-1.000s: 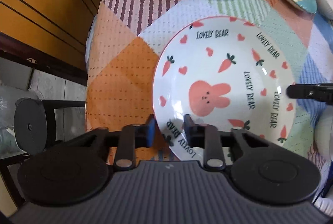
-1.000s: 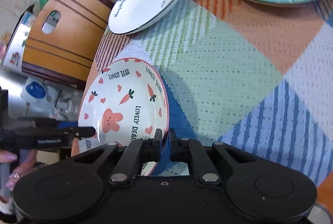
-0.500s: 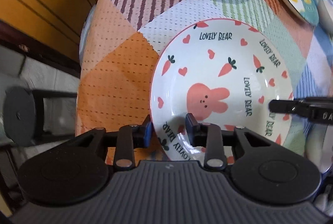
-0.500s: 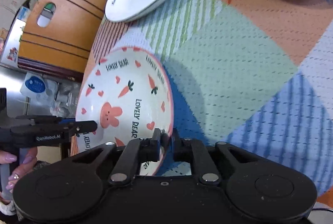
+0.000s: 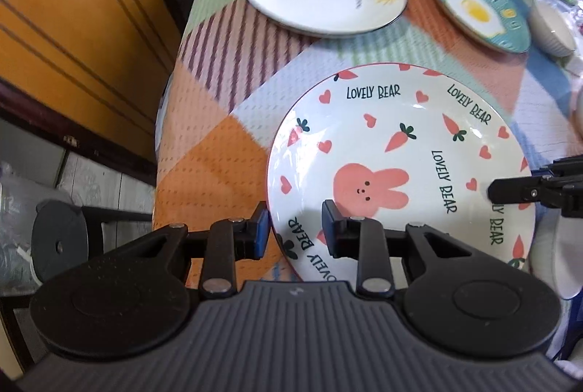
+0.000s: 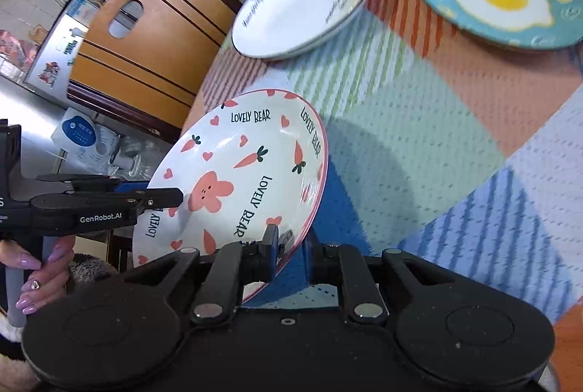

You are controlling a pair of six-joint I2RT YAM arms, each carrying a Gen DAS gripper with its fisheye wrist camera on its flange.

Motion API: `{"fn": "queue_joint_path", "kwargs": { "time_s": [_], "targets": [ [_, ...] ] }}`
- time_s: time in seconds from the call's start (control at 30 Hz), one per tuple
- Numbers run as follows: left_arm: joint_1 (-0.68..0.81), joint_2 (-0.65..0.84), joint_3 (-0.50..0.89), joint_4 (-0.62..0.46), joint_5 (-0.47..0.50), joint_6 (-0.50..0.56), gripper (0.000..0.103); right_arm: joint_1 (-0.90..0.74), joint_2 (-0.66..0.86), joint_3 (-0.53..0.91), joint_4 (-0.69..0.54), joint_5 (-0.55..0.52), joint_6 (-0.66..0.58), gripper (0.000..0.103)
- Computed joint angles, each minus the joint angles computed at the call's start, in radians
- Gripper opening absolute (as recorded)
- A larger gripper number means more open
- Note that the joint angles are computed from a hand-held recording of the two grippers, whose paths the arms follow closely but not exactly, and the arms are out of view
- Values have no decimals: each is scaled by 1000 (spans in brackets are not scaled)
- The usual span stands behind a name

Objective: Organize plates and bowls

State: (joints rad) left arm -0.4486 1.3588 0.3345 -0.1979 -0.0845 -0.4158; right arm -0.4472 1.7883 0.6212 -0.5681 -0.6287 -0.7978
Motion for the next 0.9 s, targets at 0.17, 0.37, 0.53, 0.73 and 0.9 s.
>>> {"fn": "queue_joint_path", "kwargs": {
  "time_s": [0.17,0.37,0.53,0.73,0.9],
  "targets": [
    [-90,-23,83,-75,-20,-47,28,-95,-45,57,-129,-8,-105,18],
    [-183,95,201,-66,-24,-104,28,-197,-26,150,-215,8,-195,18],
    [-217,234,290,-27,7,-122,28,-253,41,246,-245,35,-241,18],
    [-205,416,407,-13,61,-84,28,-279,145,315,-213,69,-230,18],
    [-204,491,454,-10,49,-57,28,-275,266,379,-193,68,-229,18]
  ]
}}
